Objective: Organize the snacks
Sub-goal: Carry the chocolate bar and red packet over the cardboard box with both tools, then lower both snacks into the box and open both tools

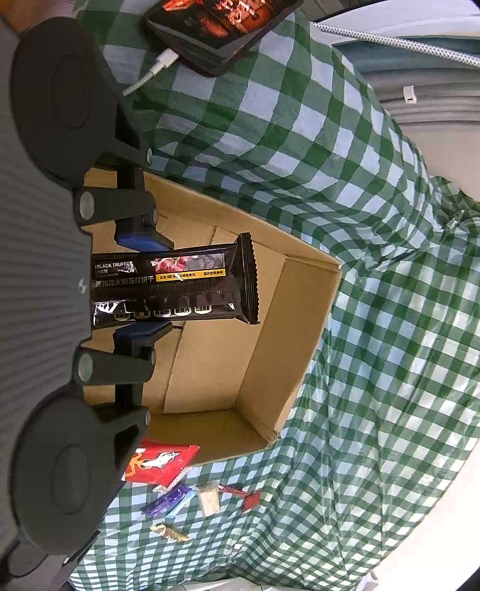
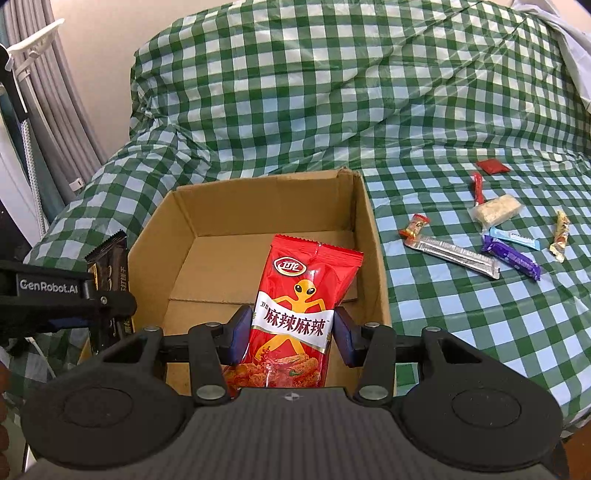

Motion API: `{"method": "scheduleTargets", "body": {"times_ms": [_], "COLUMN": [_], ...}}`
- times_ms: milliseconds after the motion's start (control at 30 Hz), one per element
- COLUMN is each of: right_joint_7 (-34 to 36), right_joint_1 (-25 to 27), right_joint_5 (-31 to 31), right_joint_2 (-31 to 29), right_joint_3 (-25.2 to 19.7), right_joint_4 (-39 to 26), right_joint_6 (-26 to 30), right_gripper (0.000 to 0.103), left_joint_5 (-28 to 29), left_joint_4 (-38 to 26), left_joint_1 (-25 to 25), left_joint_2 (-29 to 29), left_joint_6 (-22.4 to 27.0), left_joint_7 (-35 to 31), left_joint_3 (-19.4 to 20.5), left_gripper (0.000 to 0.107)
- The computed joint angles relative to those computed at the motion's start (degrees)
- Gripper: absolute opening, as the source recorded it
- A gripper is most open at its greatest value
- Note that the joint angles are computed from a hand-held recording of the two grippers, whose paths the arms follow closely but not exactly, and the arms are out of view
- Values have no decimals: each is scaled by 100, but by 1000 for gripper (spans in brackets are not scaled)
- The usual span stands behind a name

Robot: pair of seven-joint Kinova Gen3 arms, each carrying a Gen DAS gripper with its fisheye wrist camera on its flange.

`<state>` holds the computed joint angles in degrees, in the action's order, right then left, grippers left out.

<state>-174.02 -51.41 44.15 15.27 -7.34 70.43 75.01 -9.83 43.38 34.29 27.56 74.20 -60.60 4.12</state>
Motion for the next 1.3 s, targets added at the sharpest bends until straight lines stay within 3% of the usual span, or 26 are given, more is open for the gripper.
{"method": "scheduleTargets", "body": {"times_ms": [1000, 1033, 1067, 1100, 1133, 1200, 1300], "right_joint_7": [460, 447, 364, 268, 181, 54, 38], "right_joint_1": [415, 430, 404, 371, 341, 264, 217], "right_joint_5": [-616, -651, -628, -579, -506, -297, -120], "right_joint_2": [261, 263, 263, 249, 212, 121, -44], "right_joint_3": [208, 221, 249, 274, 289, 283, 178], "right_joint_4": [36, 0, -26, -33, -4, 88, 239], "right_joint_6": [-523, -514, -468, -433, -431, -406, -347], "right_gripper": [51, 52, 56, 68, 74, 80, 84], "left_joint_5": [-63, -98, -130, -162, -241, -540, -523], "left_joint_4": [-953, -977, -995, -949, -898, -653, -863], "left_joint_1": [96, 120, 142, 165, 222, 436, 387], "left_joint_2": [869, 866, 854, 810, 757, 597, 621], "left_joint_6": [695, 708, 704, 648, 586, 405, 760], "left_joint_7": [-453, -508, -546, -566, -538, -322, -468], "left_joint_3": [-221, -233, -248, -267, -312, -479, -328], "left_gripper": [43, 47, 64, 79, 103, 103, 103]}}
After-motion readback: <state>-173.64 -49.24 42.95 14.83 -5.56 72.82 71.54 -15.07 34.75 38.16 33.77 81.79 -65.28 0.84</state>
